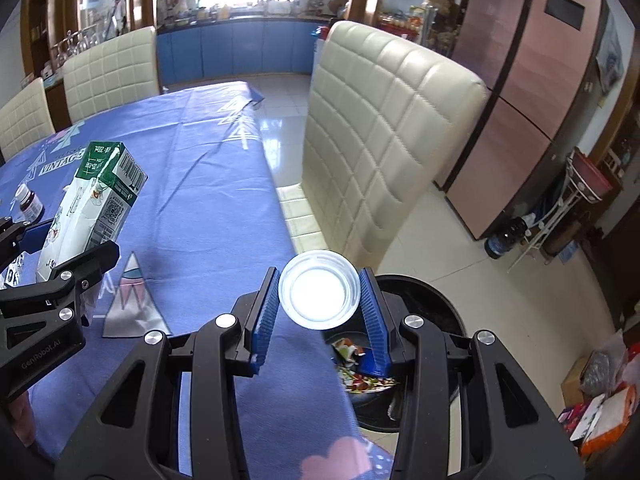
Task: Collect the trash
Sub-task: 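Carry the milk carton and clear lid with both grippers over the black bin, then open the right gripper to drop the lid while the left opens to drop the carton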
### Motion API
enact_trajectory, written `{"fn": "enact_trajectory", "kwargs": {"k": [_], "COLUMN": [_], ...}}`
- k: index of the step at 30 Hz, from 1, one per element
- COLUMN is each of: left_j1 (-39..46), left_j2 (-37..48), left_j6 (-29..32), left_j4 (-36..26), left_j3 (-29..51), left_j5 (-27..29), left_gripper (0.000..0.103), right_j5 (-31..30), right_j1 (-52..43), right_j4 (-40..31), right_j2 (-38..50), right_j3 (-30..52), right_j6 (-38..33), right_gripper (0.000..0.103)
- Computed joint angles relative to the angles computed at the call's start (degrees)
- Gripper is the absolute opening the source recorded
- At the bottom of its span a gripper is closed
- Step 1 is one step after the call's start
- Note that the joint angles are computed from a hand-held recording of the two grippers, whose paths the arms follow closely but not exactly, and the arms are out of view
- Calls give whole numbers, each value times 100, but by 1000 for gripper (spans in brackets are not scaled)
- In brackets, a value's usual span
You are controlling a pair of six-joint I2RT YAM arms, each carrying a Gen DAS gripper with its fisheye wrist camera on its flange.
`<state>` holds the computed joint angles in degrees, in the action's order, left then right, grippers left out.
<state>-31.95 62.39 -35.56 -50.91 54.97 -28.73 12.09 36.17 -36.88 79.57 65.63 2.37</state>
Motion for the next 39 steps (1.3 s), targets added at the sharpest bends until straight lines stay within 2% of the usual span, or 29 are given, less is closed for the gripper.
{"fn": "enact_trajectory", "kwargs": {"k": [11,24,29,39], "left_j1": [-733,-1066,-1097,-1122], "left_j2": [1310,2151,2288,2524], "left_j6": [33,194,276,373], "left_j4": [339,578,641,717], "left_j3": [1057,1728,1813,1982], "left_j5": [-162,-117,-89,44], "left_gripper": [54,54,54,54], "right_j5": [-410,-806,-963,-971], "right_j1": [-1303,-2318,-2620,-2900], "right_j4": [-56,-66,-20,34], "right_j2": [-565,-662,-671,-689], "right_j3": [-192,-124,-118,-205], "right_j6": [-517,-850,-835,-795], "right_gripper": [42,43,66,69]}}
